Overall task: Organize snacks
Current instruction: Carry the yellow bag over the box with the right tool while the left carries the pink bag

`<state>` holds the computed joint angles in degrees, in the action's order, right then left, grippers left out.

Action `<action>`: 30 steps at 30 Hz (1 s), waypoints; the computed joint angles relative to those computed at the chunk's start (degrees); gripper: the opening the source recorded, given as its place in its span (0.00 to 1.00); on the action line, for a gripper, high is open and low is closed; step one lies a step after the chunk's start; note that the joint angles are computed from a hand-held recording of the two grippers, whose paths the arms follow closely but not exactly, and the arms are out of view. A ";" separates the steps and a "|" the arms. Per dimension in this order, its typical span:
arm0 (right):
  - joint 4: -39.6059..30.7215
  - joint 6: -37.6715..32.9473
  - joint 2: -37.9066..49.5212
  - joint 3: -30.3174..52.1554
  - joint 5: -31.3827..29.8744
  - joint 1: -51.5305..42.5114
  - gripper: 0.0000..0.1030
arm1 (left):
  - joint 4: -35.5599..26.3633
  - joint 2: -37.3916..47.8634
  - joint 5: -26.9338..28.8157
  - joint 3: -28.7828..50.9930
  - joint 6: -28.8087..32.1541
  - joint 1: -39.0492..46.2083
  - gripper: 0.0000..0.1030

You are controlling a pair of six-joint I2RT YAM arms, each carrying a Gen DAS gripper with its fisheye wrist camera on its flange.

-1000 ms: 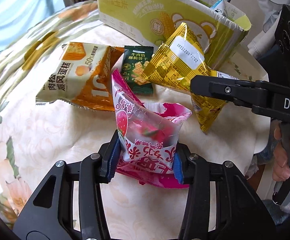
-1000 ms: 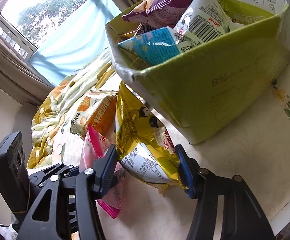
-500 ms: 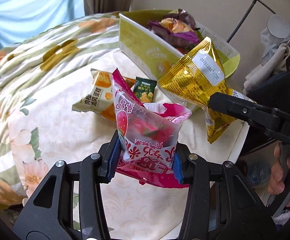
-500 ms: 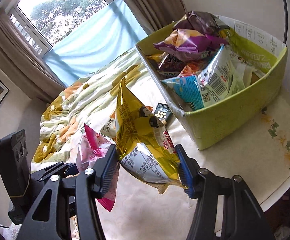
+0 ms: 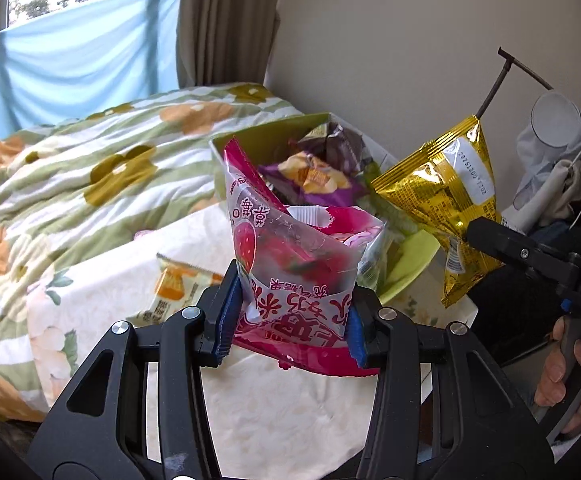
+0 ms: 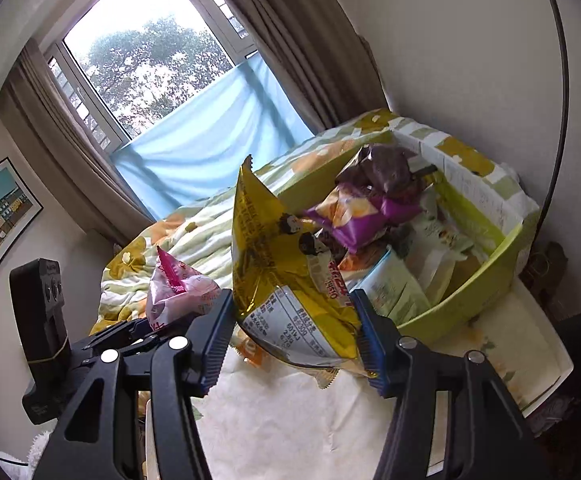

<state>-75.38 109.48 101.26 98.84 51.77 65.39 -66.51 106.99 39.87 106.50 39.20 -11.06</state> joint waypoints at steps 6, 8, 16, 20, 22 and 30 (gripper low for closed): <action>-3.35 -3.00 -14.51 -11.34 0.83 -1.72 0.51 | 8.84 -3.45 -3.78 -2.57 -15.97 -13.03 0.40; -3.38 -4.54 -19.30 -15.27 1.15 -2.35 0.51 | 11.40 -3.41 -7.21 -2.82 -20.47 -17.94 0.40; 1.54 -15.39 -37.62 -29.57 -1.97 -8.01 0.51 | 16.31 2.39 -16.87 -1.42 -33.21 -30.50 0.40; 5.12 -22.81 -43.81 -33.83 -4.82 -11.74 0.51 | 16.74 4.33 -19.85 -1.47 -38.22 -32.17 0.89; 8.17 -27.05 -46.14 -35.92 -6.90 -14.04 0.51 | 20.59 1.42 -19.78 -6.27 -40.66 -31.21 0.98; 20.73 -40.84 -48.63 -42.01 -16.82 -22.31 0.51 | 21.83 -5.59 -24.83 -13.31 -40.78 -26.31 0.98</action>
